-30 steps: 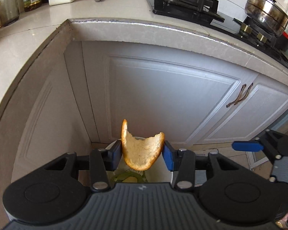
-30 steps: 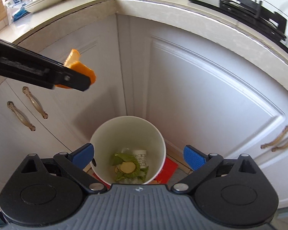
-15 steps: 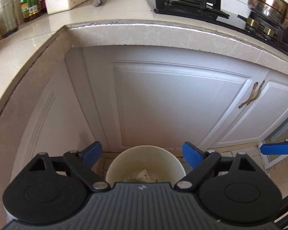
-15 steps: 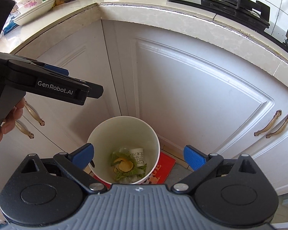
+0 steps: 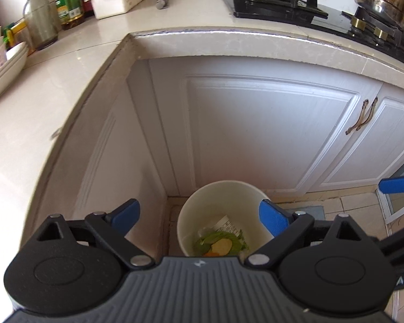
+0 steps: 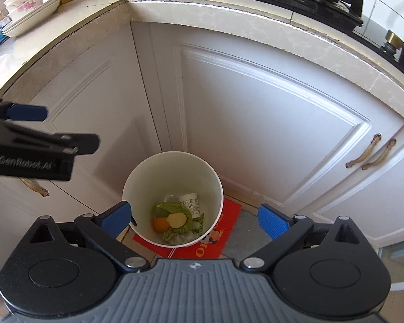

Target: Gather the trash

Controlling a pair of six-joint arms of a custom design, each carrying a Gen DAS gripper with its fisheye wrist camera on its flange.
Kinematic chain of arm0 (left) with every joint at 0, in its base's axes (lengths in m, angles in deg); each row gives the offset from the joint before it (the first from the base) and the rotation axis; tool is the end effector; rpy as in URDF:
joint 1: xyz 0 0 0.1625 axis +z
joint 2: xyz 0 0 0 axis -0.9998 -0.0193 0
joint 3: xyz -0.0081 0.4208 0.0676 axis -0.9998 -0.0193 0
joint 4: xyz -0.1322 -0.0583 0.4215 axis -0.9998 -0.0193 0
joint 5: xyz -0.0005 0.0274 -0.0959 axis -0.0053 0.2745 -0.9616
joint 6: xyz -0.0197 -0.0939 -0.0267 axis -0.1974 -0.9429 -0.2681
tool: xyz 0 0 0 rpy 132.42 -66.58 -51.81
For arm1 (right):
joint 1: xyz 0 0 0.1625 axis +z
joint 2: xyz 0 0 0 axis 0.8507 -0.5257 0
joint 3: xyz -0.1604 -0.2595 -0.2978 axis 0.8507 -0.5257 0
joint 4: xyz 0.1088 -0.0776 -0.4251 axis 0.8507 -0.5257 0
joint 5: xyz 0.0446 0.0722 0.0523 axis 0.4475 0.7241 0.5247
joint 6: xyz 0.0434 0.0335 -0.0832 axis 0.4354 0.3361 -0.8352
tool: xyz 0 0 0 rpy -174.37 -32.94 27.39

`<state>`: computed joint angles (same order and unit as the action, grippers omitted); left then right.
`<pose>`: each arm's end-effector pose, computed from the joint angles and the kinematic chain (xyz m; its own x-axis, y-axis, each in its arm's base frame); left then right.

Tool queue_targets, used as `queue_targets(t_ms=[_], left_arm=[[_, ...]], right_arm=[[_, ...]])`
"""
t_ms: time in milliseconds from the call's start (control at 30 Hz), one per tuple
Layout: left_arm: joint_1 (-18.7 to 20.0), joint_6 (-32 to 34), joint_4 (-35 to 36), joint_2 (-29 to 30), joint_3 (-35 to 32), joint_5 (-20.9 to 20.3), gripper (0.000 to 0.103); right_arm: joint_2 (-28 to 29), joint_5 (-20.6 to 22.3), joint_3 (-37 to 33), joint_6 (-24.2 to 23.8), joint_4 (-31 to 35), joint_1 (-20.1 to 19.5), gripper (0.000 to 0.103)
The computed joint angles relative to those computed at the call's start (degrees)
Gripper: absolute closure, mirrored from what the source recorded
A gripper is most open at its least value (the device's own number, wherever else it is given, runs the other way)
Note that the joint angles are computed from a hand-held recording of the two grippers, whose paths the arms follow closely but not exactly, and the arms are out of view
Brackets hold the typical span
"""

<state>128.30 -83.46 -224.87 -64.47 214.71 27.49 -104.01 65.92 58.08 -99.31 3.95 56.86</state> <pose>-0.2445 -0.4561 0.1579 -0.5903 0.4984 -0.6349 0.7001 0.7077 -0.0954 0.2335 -0.3752 0.1668 -0.6803 0.1487 0.7177 -0.2319 0.8853 -0.4032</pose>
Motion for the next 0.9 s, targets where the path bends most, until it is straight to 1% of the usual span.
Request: queue_targets(t_ms=[100, 233, 300, 367, 400, 500, 567, 900], left_arm=[[-1.01, -3.48, 5.97, -3.62, 0.17, 0.15, 0.008], [-3.26, -10.2, 16.95, -7.19, -0.54, 3.06, 0.008], [-3.86, -11.85, 20.4, -8.82, -0.81, 2.46, 0.008], [-4.12, -12.78, 22.75, -10.33, -1.11, 0.71, 0.008], [-4.32, -13.2, 23.77, -11.0, -1.2, -0.03, 0.008], [-5.24, -14.94, 27.25, -12.28, -1.62, -0.5, 0.008], [-5.48, -15.67, 28.35, -12.73, -1.86, -0.56, 0.008], [-5.96, -16.54, 29.82, -13.97, -2.46, 0.08, 0.008]], right_arm=[[2.89, 2.31, -2.22, 10.14, 6.7, 2.19, 0.0], [5.62, 4.04, -4.46, 24.01, 15.61, 5.15, 0.0], [5.69, 3.94, -4.86, 28.05, 17.48, 6.57, 0.0], [5.91, 3.83, -5.26, 31.2, 19.0, 8.08, 0.0], [6.12, 3.94, -5.46, 32.38, 19.64, 8.8, 0.0], [7.32, 4.63, -6.39, 36.34, 22.25, 10.7, 0.0], [7.77, 4.88, -6.95, 37.82, 23.02, 11.74, 0.0], [8.97, 4.96, -8.48, 38.94, 23.35, 13.25, 0.0]])
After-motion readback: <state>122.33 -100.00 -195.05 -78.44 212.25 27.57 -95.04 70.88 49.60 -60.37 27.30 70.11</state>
